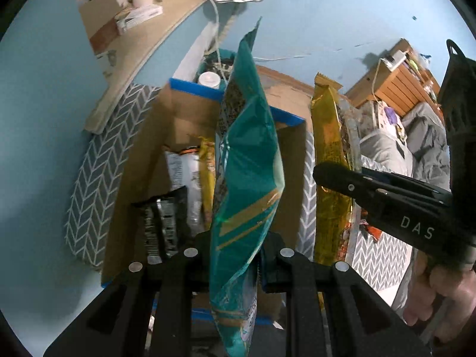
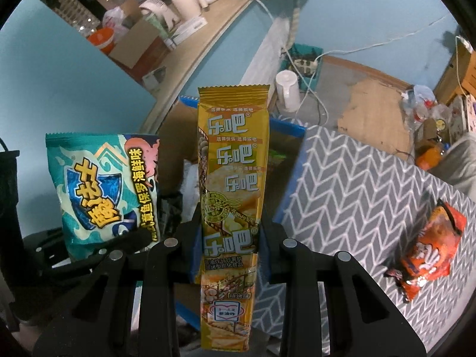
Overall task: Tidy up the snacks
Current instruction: 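Lift both held bags and carry them over the cardboard box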
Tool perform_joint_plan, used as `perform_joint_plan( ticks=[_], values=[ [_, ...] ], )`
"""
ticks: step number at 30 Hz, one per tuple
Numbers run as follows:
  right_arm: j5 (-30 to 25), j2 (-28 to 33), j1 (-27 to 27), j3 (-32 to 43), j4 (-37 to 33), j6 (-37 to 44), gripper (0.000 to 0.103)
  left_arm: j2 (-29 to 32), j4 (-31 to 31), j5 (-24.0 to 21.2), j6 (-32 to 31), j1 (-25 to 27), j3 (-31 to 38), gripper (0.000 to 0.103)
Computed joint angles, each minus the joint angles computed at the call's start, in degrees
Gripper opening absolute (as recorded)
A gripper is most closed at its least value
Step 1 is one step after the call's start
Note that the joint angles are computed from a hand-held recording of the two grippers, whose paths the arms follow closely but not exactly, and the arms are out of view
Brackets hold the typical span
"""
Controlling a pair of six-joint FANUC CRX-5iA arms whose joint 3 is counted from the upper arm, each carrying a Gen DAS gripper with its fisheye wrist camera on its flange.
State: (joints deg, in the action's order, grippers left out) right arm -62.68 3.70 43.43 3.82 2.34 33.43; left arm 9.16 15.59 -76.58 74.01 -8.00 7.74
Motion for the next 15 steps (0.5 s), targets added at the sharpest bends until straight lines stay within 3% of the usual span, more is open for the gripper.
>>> perform_joint_plan(
  ticks=[15],
  values=[
    [-2.4, 8.2, -1.7, 7.7, -6.3, 4.6, 0.034, 1.8, -1.9, -0.4, 0.7, 2.3, -1.0, 0.02]
  ],
)
